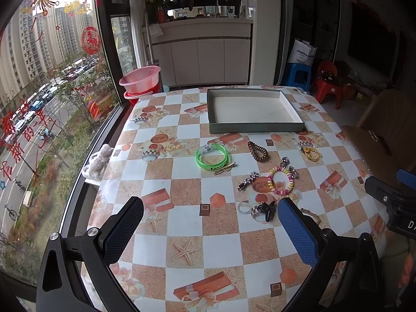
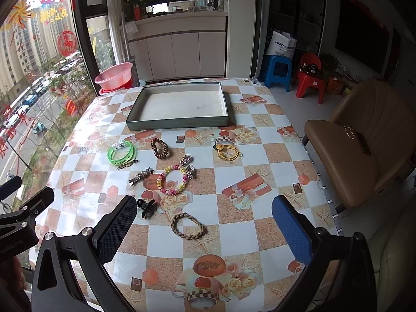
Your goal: Organize jewelry
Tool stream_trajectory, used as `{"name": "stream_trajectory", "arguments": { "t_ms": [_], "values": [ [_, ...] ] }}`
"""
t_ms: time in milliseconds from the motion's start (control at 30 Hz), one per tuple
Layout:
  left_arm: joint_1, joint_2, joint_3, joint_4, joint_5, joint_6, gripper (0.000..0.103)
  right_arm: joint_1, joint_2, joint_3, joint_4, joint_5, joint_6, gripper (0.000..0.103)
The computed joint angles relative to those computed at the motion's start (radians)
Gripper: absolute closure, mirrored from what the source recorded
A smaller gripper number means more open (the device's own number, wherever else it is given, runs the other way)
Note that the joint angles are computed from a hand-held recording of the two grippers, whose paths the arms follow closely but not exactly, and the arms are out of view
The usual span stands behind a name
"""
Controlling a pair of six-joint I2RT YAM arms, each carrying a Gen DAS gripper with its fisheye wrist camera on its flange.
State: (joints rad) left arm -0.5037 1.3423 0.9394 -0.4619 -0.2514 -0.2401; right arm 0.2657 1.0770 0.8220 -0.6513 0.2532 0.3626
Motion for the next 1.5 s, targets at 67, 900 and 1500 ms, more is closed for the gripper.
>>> {"name": "stream_trajectory", "arguments": {
  "t_ms": [67, 900, 1500],
  "values": [
    [0.003, 0.002, 0.001, 0.0, 0.003, 0.002, 0.0, -0.002, 0.004, 0.0, 0.003, -0.003, -0.002, 0.0],
    [0.02, 0.027, 0.012, -0.017, 0.022, -0.002, 0.0, 0.012, 0.012, 0.004, -0.004, 0.008, 0.013, 0.0],
    [0.096, 0.181, 0.105, -0.107, 0.116, 0.06, 0.0, -0.074, 0.109, 0.032, -0.113, -0.105, 0.05, 0.0]
  ]
}}
